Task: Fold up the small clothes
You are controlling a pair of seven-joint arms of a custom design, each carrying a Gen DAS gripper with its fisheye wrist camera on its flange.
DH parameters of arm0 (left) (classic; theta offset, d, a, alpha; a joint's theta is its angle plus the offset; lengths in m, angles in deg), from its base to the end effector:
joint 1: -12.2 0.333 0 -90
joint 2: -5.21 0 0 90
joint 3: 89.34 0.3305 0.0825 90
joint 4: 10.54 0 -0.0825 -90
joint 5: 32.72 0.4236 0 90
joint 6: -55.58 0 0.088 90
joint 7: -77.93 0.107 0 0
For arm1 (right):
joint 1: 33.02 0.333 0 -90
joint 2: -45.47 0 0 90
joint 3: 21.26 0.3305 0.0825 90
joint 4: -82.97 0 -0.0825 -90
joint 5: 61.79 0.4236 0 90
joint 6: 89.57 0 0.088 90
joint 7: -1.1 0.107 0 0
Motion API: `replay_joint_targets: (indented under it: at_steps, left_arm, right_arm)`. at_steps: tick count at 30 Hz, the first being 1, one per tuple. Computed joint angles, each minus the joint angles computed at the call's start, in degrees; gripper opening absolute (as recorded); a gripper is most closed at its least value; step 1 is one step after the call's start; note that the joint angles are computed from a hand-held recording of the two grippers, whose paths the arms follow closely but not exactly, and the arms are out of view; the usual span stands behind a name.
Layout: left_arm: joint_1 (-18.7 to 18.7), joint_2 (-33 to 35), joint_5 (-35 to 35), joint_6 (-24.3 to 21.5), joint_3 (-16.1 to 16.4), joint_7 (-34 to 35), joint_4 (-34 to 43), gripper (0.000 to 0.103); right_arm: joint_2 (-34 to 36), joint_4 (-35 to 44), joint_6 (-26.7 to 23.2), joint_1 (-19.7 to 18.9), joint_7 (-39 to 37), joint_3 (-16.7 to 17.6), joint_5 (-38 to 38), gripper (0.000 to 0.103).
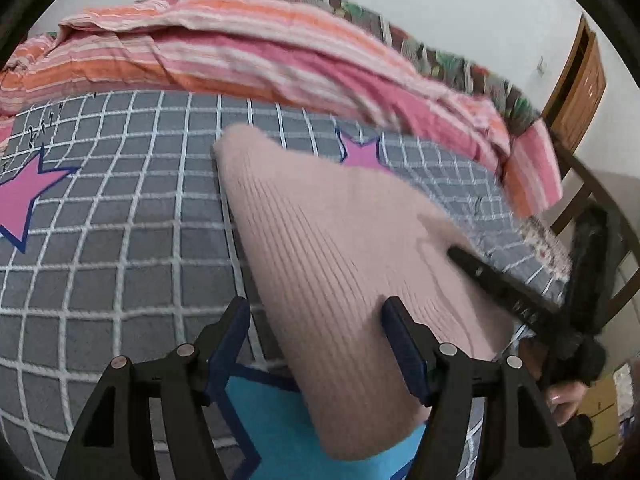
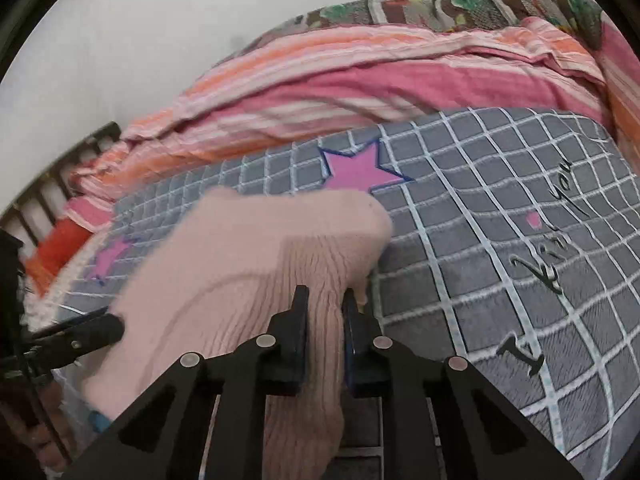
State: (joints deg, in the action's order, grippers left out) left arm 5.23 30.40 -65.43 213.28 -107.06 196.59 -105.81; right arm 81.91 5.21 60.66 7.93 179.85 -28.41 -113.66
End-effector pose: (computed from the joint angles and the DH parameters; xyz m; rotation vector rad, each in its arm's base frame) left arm 0.7054 -0.2634 0.4260 -1.5476 2.3261 -1.1613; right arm 0.6506 0.4882 0.4101 -1.4211 1.8168 -0.6750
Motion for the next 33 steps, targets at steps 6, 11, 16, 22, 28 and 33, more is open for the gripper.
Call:
replay_joint_targets:
  at_steps: [6, 11, 16, 22, 28, 33]
  left_arm:
    - [-0.53, -1.52, 0.83, 5.12, -0.14, -1.47, -5.03, 0.07]
    - [-1.05, -2.82, 1.0, 8.29, 0.06, -1.94, -7.7, 0.071]
    - [-1.27, -3.53, 2.46, 8.36, 0.42, -3.79, -8.44, 0.071]
    - [5.29, -6.1, -8.11, 9.12, -6.2, 8.45, -11.33, 0.07]
    - [0.55, -4.81, -5.43, 7.38, 0.48, 2.54, -7.21, 0.07]
    - [0.22, -2.52, -1.58, 4.62, 1.1, -0.83, -4.93, 0.071]
  right_arm:
    - [-0.61, 0.21, -3.47, 0.13, -3.27, 1.2, 2.37, 0.018]
    - [-2.84, -3.34, -3.09, 1.08, -1.1, 1.05, 0.06, 0.022]
    - [-4.07, -5.6, -1.38, 0.63, 1.78, 1.53, -1.43, 0.022]
    - [-5.59, -6.78, -1.44, 0.53, 1.95, 2.22, -3.04, 0.027]
    - [-4.35, -3.87, -2.59, -0.32, 1.03, 2.72, -3.32, 0.033]
    - [-1.43, -0.85, -4.34, -1.21, -4.15, 3.57, 1.36, 0.032]
